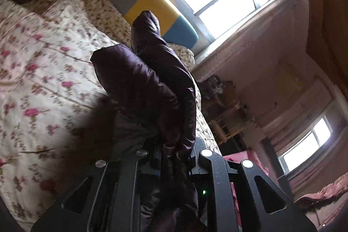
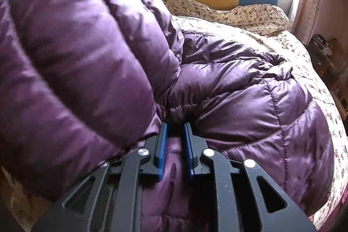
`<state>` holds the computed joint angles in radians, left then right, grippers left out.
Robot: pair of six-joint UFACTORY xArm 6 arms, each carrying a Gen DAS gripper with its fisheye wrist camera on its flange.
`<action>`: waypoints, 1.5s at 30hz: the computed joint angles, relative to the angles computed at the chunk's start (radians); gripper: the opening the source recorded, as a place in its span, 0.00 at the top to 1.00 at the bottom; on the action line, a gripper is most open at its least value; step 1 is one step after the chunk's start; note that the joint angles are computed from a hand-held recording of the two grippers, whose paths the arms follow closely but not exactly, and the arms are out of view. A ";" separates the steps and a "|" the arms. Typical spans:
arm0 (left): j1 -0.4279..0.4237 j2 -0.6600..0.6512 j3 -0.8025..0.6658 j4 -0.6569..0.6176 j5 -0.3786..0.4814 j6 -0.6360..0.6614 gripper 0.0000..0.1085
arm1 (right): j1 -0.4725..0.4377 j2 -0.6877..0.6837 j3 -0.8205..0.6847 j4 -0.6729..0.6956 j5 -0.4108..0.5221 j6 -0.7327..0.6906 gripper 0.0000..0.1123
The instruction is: Fold large clothes
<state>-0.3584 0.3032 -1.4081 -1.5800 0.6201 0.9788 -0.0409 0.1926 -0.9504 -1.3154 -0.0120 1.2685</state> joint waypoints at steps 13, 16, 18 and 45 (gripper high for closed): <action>-0.194 0.127 -0.179 0.422 -0.197 -0.283 0.86 | -0.131 -0.334 0.222 -0.061 0.221 -0.037 0.64; -0.230 0.201 -0.258 0.524 -0.184 -0.349 0.86 | -0.189 -0.368 0.251 -0.037 0.234 -0.094 0.64; -0.249 0.263 -0.325 0.578 -0.159 -0.382 0.86 | -0.227 -0.382 0.267 -0.006 0.233 -0.137 0.64; -0.213 0.132 -0.176 0.238 -0.081 -0.041 0.46 | -0.278 -0.488 0.425 0.244 0.163 -0.349 0.63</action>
